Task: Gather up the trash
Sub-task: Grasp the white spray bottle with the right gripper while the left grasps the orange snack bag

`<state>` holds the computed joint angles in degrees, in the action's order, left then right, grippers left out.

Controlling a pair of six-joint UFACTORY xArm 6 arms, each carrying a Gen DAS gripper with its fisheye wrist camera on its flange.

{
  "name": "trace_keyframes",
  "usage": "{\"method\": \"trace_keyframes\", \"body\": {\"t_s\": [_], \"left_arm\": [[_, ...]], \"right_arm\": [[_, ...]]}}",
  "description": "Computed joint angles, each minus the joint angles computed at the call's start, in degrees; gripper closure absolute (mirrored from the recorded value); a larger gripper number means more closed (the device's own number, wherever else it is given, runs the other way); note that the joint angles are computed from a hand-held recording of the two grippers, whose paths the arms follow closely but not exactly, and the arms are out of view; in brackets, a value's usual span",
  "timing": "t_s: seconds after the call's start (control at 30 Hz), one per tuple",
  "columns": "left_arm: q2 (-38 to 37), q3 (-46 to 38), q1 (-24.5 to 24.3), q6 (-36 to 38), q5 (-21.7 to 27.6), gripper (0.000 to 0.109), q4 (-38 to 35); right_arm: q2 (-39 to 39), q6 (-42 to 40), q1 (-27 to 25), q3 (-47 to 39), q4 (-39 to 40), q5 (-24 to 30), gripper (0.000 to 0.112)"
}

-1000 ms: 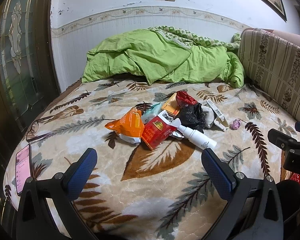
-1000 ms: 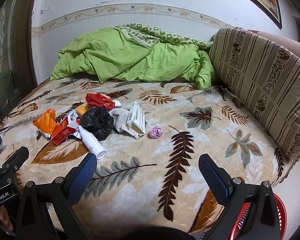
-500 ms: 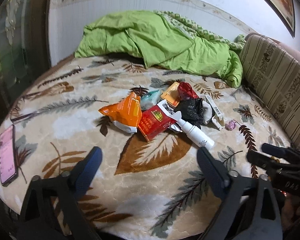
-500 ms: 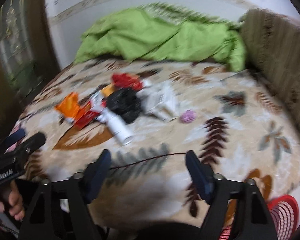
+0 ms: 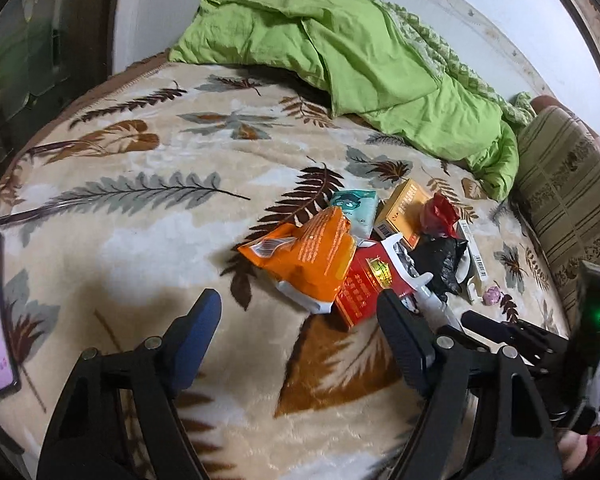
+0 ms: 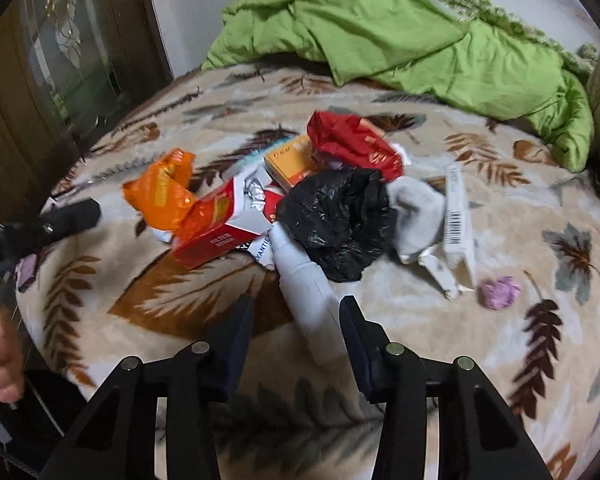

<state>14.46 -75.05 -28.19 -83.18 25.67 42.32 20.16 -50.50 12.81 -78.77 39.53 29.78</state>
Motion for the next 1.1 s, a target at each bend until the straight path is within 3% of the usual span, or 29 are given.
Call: {"method": "trace_keyframes", "body": {"t_s": [0.1,0.3,0.37,0.4,0.43,0.47,0.67,0.8,0.9,0.97,1.1], "left_arm": [[2.57,-2.39,0.61,3.8,-0.56,0.029,-3.86],[8.02,-8.58,1.24,5.18,0.97,0.029,-5.39],[9.95,-11.06,1.16,5.74,2.97,0.029,-5.18],[11.07,-12.38,1.16,6.19,3.84,0.031,-5.25],[11.56,-12.78,1.19,6.34,4.06,0.045,-5.21],[12.32,-13.38,1.35,7.51,4.21,0.048,-6.44],[11.39,-11.32,2.17,3.13,1.49,0.05,-3.26],[10.95,-10.6,2.38,1.41,0.86,0.05,-2.1],[11.55,-11.36,2.31,1.89,1.53,0.05,-2.1],[11.52,-11.47,2.2,2.08,1.78,0.05,-1.58],[10.04,-10.17,1.76,-1.82,1.58,0.051,2.88]], "right_arm": [[2.36,3.4,0.02,-1.97,-3.97,0.1,0.073],[2.4,2.24,-1.11,-2.74,-0.46,2.94,0.076],[2.17,2.33,-1.92,-3.11,1.68,6.24,0.077],[2.19,2.42,-2.27,-3.28,2.67,7.8,0.077],[2.02,2.84,-2.44,-3.08,3.01,8.41,0.077],[1.76,3.1,-2.44,-2.72,3.22,8.3,0.077],[2.32,3.76,-2.71,-3.49,3.42,9.44,0.076],[2.55,5.21,-1.57,-3.11,-0.72,8.15,0.074],[2.44,4.33,-1.52,-2.82,0.03,7.95,0.075],[2.36,4.29,-1.66,-2.62,0.49,7.69,0.08],[1.74,3.32,-2.12,-1.98,2.87,7.53,0.08]]}}
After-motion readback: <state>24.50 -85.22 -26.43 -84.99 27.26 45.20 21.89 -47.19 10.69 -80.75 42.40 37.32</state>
